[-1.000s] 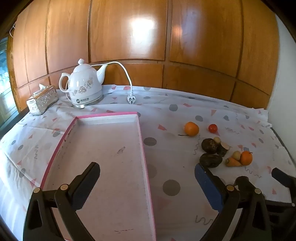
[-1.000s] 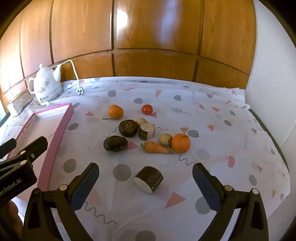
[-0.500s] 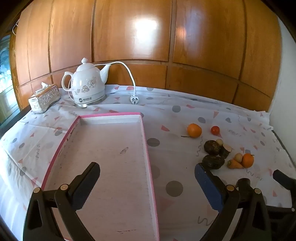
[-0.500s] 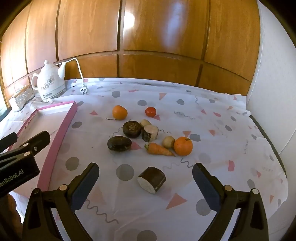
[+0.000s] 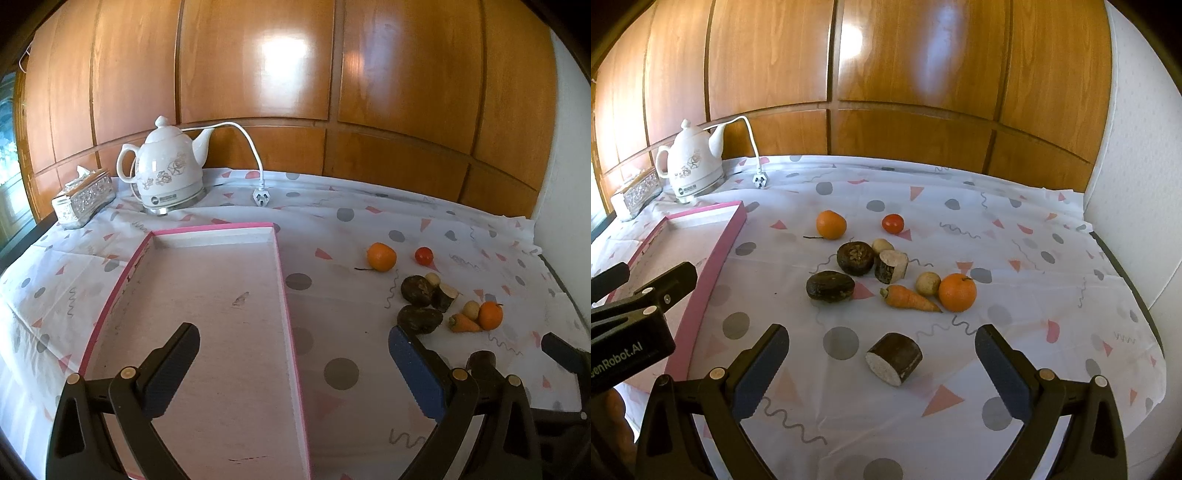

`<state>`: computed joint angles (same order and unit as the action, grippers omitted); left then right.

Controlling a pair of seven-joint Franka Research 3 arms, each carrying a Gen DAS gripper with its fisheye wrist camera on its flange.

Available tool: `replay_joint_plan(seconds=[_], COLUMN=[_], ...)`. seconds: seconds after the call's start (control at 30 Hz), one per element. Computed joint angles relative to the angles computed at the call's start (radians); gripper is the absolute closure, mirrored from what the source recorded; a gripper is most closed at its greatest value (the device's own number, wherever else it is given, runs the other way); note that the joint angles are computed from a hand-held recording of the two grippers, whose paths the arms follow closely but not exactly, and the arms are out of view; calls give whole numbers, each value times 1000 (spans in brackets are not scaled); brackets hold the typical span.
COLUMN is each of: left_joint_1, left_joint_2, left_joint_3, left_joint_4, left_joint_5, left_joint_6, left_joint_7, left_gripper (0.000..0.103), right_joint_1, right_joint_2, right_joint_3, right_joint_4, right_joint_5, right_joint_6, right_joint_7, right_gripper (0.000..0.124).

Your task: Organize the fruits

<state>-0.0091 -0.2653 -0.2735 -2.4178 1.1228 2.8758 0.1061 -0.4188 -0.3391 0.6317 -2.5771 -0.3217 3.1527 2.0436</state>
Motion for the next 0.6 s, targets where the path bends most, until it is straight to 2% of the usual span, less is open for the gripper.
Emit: replay_joint_plan(seconds=[0.6], left_joint_1=[4], left_joint_2=[5], left_joint_3=[-1], left_joint_4=[-2], left_joint_5=[11], left_joint_6=[31], left_joint_7=[-2], left_gripper=[0], right_joint_1=[24], right_joint_2=[5], right_joint_3=[-23], right_joint_4=[-2], right_joint_5=[-4], right_joint_6=[-7], right_joint_7=[-1], right_gripper=[21])
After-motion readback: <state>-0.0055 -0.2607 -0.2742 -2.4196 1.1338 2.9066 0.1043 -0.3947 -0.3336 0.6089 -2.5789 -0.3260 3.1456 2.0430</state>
